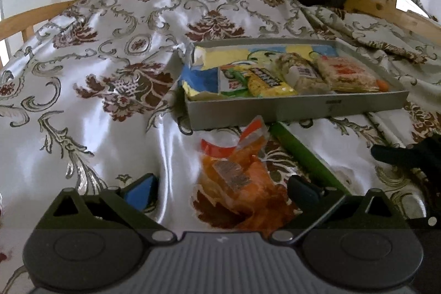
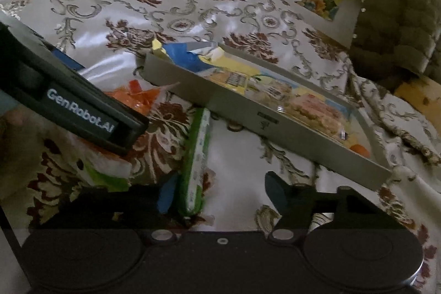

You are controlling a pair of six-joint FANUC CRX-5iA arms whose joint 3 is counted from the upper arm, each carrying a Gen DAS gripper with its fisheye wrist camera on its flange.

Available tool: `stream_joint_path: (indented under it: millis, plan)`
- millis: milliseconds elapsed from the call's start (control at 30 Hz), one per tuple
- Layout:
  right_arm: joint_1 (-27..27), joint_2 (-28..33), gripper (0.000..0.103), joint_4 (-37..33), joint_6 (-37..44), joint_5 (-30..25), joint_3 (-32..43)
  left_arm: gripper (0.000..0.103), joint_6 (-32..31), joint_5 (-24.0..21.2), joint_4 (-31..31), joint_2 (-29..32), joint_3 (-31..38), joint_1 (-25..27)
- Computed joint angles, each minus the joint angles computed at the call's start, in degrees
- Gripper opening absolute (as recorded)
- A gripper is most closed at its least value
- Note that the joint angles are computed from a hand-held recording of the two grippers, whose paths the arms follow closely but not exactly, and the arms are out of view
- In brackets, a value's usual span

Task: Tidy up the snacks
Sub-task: 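Grasp the orange candy bag with the left tool while the right tool grasps the green stick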

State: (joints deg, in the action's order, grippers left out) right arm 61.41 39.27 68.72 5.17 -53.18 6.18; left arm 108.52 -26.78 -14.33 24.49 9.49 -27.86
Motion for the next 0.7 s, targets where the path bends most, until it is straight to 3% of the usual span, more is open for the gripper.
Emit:
stream_joint_path:
  millis: [133, 233, 300, 367, 500, 700]
  plan:
    - [-2.14, -0.88, 0.057, 1.39, -2.6, 5.59, -1.31, 0.094, 4.56, -1.35, -5.15, -0.19, 1.2, -1.27]
    - [-3.33, -1.37, 0.049, 1.83, -3.66, 9.09, -1.94, 0.092, 8.92, -2.07, -12.85, -0.92, 1.81, -3.53]
    - [-3.86, -2.39, 0.043, 2.41, -5.45, 11.4, -3.46, 0.092, 9.45, -0.11, -15.23, -1.73, 0.84, -4.18]
    - [-4.02, -3.0, 0.038, 2.46, -6.27, 12.58, -4.2, 0.091, 6.44, 1.82, -13.71, -2.07, -0.04, -3.99]
    - [-3.42, -3.19, 0.02, 1.33, -5.81, 12.14, -4.12, 0.08, 2.43, 0.61, -10.26, -1.17, 0.87, -3.75]
    - [-3.27, -3.97, 0.019, -2.4, -6.6, 12.2, -3.8, 0.076, -2.4, 5.06, -7.35, -2.59, -2.18, -3.1]
